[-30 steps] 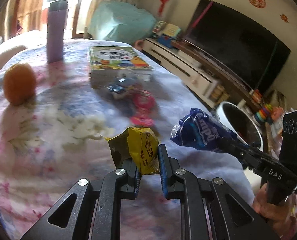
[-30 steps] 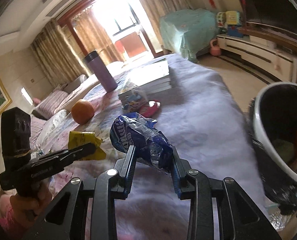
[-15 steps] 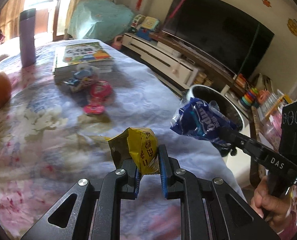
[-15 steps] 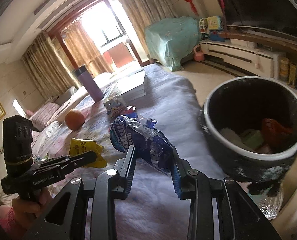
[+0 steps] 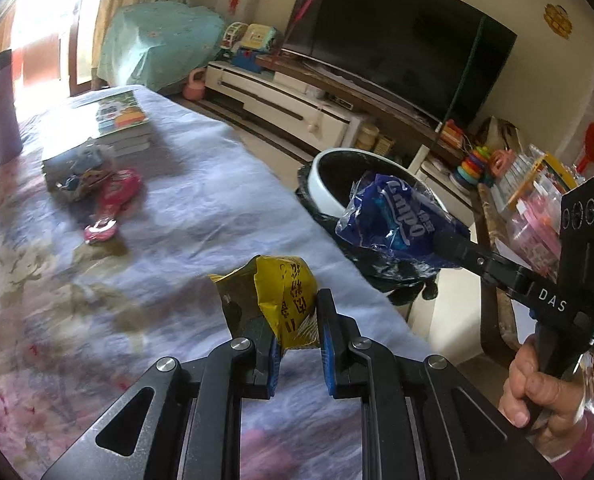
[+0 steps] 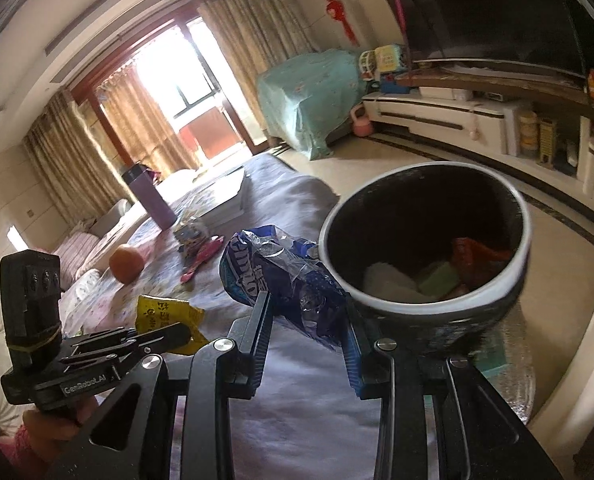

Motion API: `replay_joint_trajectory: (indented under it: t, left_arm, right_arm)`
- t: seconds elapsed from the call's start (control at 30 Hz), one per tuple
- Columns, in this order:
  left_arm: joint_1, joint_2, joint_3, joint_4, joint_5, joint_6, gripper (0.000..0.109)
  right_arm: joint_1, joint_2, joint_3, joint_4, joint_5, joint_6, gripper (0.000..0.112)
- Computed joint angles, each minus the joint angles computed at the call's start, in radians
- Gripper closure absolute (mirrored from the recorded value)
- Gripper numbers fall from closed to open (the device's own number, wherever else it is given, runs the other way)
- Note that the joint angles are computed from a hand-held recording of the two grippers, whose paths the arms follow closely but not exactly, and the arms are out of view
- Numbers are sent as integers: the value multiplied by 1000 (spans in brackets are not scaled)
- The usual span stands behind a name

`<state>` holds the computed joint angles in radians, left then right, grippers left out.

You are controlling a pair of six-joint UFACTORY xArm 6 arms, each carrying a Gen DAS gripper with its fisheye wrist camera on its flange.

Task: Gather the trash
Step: 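Carry the yellow packet and blue Ampo bag over the trash bin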

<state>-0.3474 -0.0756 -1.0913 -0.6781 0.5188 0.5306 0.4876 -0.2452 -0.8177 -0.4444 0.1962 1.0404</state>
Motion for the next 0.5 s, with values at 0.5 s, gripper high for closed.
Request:
replay_joint_trajectory:
  t: [0.5]
  left_arm:
    - [-69,78,-97,72,-5,-53,93]
  right_arm:
    - [-62,-92,69,-87,64,87,80]
